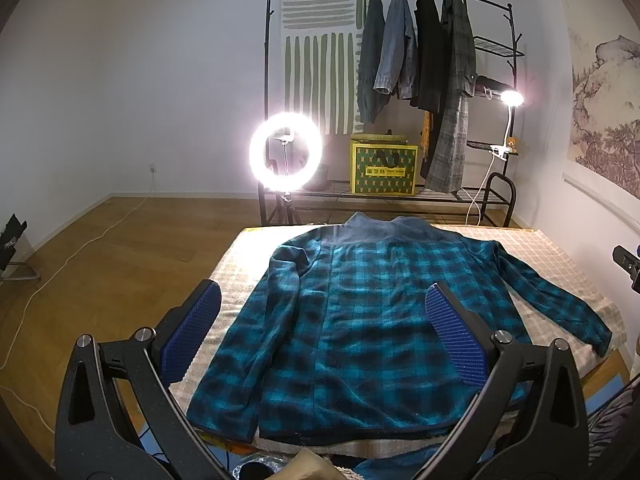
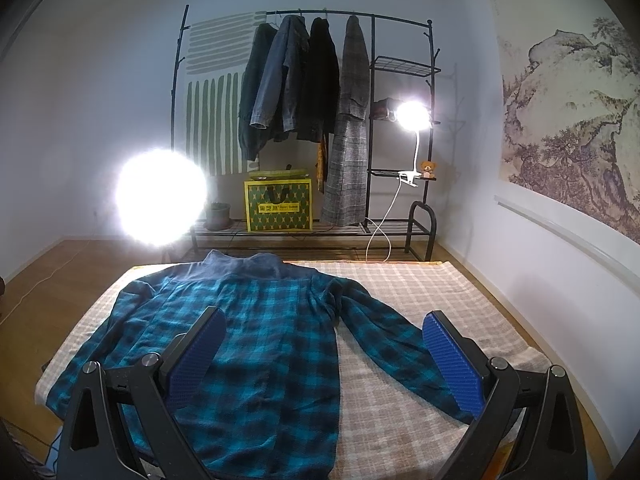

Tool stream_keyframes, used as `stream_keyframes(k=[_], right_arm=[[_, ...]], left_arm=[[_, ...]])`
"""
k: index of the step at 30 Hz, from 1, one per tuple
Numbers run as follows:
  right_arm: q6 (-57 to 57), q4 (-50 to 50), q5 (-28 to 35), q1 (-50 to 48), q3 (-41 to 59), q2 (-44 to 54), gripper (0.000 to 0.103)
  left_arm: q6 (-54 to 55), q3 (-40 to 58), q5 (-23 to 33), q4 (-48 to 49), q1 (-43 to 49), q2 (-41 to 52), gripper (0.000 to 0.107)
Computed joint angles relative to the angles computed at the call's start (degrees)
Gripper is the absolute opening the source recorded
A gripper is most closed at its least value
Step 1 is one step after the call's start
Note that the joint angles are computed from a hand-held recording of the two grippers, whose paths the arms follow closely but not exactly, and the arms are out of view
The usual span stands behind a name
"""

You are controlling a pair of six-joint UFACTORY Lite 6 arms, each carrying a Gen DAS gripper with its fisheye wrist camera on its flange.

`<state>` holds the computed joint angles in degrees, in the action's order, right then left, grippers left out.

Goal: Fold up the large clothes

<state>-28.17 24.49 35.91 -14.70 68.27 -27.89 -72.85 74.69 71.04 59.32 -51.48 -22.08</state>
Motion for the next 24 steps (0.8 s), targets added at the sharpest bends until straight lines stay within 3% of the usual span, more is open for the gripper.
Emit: stream_keyframes(k=[24], right_arm=[[4.4,-4.2,-2.6,4.2,-1.0,0.7,0.100]], left_arm=[[0.0,-1.5,-1.4,0.2,1.5,-0.6,0.103]])
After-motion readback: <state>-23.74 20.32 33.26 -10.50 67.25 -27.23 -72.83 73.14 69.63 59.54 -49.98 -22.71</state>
